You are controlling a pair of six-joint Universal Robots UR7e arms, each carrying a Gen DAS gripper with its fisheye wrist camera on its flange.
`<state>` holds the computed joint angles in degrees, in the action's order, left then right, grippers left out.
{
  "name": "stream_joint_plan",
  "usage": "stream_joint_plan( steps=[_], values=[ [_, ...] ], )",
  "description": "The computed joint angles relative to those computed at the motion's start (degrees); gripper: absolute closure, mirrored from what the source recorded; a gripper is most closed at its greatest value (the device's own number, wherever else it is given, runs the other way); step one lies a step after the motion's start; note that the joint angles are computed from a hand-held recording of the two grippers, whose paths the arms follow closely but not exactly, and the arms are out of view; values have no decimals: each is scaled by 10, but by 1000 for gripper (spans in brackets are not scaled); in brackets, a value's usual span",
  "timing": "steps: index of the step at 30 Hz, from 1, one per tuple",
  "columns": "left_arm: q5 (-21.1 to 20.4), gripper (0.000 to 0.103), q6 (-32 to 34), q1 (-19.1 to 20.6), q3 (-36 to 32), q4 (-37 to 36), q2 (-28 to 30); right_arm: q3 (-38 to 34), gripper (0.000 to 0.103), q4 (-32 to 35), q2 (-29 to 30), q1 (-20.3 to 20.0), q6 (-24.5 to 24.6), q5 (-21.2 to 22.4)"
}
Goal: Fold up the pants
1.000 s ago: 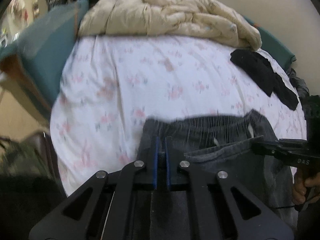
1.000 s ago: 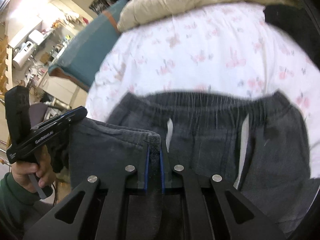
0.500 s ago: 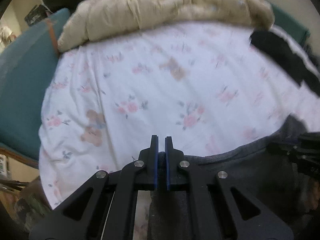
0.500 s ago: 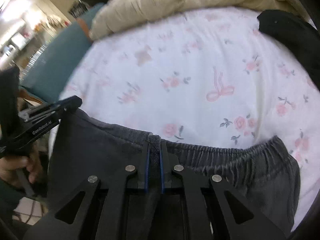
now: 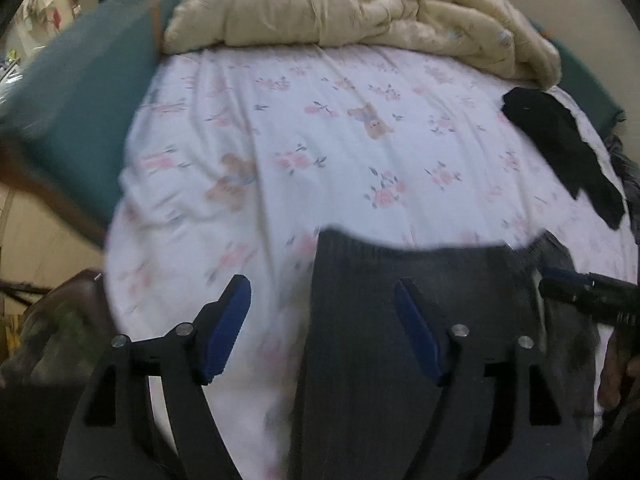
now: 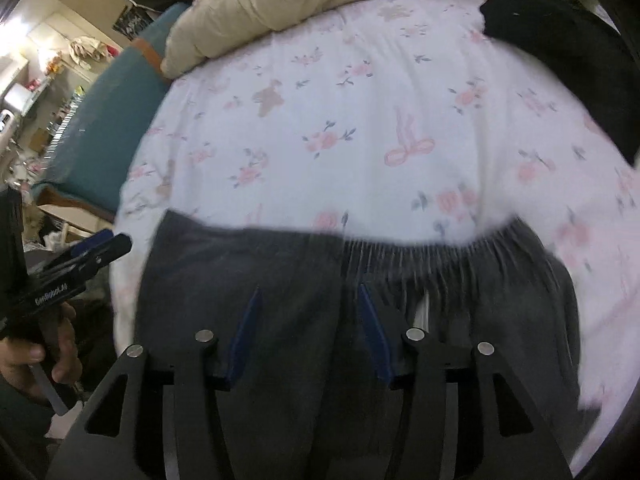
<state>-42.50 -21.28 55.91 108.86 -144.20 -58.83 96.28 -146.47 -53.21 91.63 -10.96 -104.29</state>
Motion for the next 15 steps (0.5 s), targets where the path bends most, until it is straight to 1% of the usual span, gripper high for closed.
stream_joint_plan(
  steps=[1, 2, 3, 4, 5, 7, 8, 9, 10, 11, 13, 14, 15],
  values=[
    [2, 32, -14, -9, 18, 10, -20, 19, 51, 8, -21, -2, 2, 15],
    [2, 32, -35, -22, 47, 19, -50, 46, 51, 15, -49, -7, -2, 39],
    [-5, 32, -65, -38, 83, 31, -87, 72, 51, 11, -73, -10, -3, 50],
    [-15, 32, -100, -55, 116, 58, -125, 98, 51, 10, -96, -14, -2, 59],
    [-22, 32, -120, -65, 134, 76, -147, 125, 51, 17, -122, -18, 0, 68],
    [-42, 32, -186, -102, 194, 132, -217, 163, 51, 40, -163, -20, 16, 75],
    [-63, 32, -231, -128, 234, 165, -265, 179, 51, 48, -182, -19, 18, 82],
    [-81, 32, -255, -144, 255, 183, -292, 200, 51, 47, -203, -18, 17, 90],
    [-117, 32, -292, -167, 287, 218, -334, 214, 51, 48, -218, -18, 18, 92],
    [-133, 32, -313, -179, 301, 239, -355, 235, 51, 57, -242, -18, 22, 96],
    [-169, 32, -383, -210, 331, 305, -393, 272, 51, 87, -285, -21, 28, 102],
    [-192, 32, -415, -224, 351, 318, -411, 286, 51, 100, -298, -21, 30, 102],
    [-205, 32, -430, -231, 364, 316, -419, 301, 51, 116, -312, -21, 28, 98]
  ],
)
